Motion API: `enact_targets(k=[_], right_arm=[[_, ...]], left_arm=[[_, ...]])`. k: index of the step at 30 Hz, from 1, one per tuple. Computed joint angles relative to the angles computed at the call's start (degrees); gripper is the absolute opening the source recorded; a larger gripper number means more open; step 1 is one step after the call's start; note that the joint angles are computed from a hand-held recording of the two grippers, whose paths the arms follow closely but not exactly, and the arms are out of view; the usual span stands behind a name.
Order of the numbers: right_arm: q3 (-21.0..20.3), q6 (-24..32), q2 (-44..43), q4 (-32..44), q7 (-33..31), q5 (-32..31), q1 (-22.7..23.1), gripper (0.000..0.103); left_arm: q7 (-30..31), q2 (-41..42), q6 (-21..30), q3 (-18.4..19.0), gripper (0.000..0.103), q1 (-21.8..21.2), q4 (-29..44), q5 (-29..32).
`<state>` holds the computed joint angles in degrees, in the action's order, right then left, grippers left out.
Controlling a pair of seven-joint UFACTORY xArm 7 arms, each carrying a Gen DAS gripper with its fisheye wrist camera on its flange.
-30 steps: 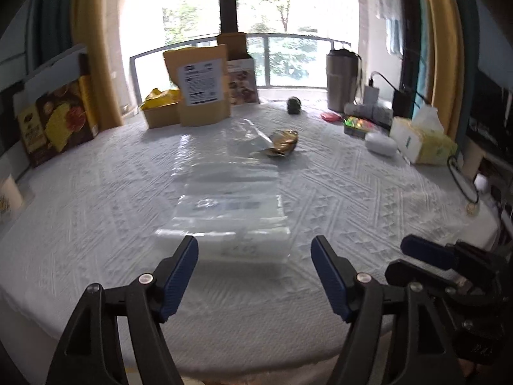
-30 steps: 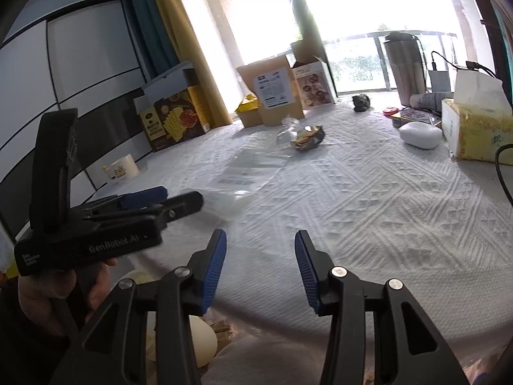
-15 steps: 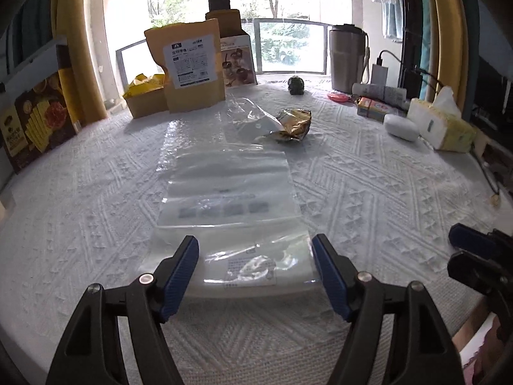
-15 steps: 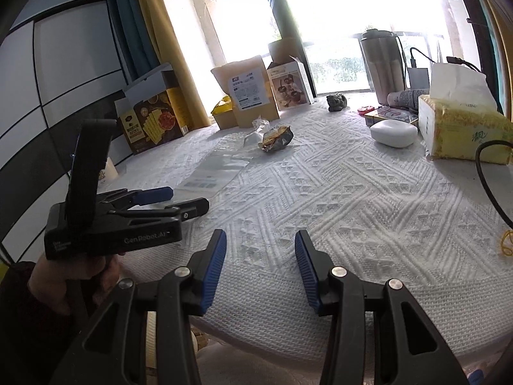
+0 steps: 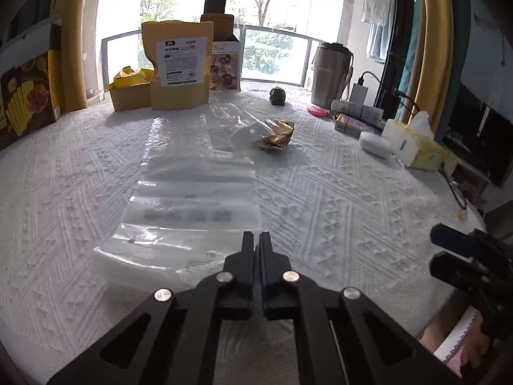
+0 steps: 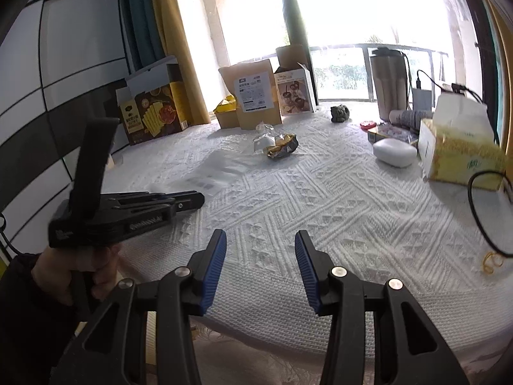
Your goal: Collect trash
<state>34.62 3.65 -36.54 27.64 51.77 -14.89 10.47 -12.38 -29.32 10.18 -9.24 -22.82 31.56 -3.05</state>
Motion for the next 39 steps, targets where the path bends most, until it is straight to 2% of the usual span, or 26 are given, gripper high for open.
enact_targets(k=[3, 6, 13, 14, 15, 17, 20, 22, 26, 29, 30, 34, 37, 39], right_arm=[[0.6, 1.3, 0.7, 1.4, -0.4, -0.7, -0.5, 0.042], [1.7, 2.0, 1.9, 2.9, -0.1, -1.5, -1.4, 0.042], [4.7, 3.3, 5.4, 7.6, 0.5, -5.2, -4.0, 0.042], [5.0, 3.4, 5.8, 8.1, 0.7, -5.7, -4.3, 0.042], [5.5, 3.6, 6.2, 8.8, 0.9, -6.3, -4.8, 0.042], [6.3, 3.9, 7.2, 10.1, 1.1, -7.4, -5.3, 0.042], [7.0, 4.3, 8.1, 11.5, 1.8, -8.9, -5.4, 0.042], [7.2, 4.6, 8.9, 12.4, 1.9, -9.8, -5.3, 0.042], [7.3, 5.4, 9.4, 13.7, 2.2, -11.6, -4.4, 0.042], [6.4, 6.3, 9.4, 14.3, 1.4, -12.7, -3.5, 0.042], [5.9, 6.9, 9.5, 14.7, 0.7, -13.3, -3.2, 0.042], [1.8, 8.1, 11.5, 16.1, -3.6, -14.1, -0.7, 0.042], [0.2, 10.7, 14.5, 19.1, -6.7, -16.3, -0.7, 0.042], [-2.0, 12.3, 17.2, 21.2, -8.8, -16.9, 0.6, 0.042]], left_arm=[[1.2, -4.4, 0.7, 2.1, 0.002, -1.0, -2.6, -1.0], [4.4, -10.2, 3.6, 5.7, 0.002, -3.4, -5.2, -2.5], [4.6, -25.6, 13.5, 7.2, 0.009, 2.1, -12.0, -3.9], [4.2, -27.8, 15.2, 7.5, 0.017, 3.2, -12.9, -4.2], [3.9, -29.8, 16.4, 7.6, 0.039, 4.3, -13.6, -4.3], [2.9, -35.3, 18.4, 7.5, 0.062, 7.3, -15.6, -4.1], [2.3, -40.4, 21.4, 8.4, 0.062, 10.4, -17.0, -3.6], [2.3, -41.1, 22.6, 10.8, 0.063, 11.3, -17.3, -4.8], [-0.5, -39.8, 23.4, 12.2, 0.067, 15.7, -17.6, -6.4], [-0.7, -39.0, 23.0, 15.5, 0.071, 13.8, -17.9, -10.1], [-0.9, -38.6, 22.7, 14.7, 0.075, 13.8, -17.7, -10.3], [1.0, -34.5, 20.7, 14.0, 0.075, 10.2, -15.8, -11.8], [-0.2, -30.1, 19.0, 10.0, 0.075, 11.0, -13.9, -10.4], [-0.3, -27.5, 17.1, 9.1, 0.075, 10.2, -13.2, -10.0]])
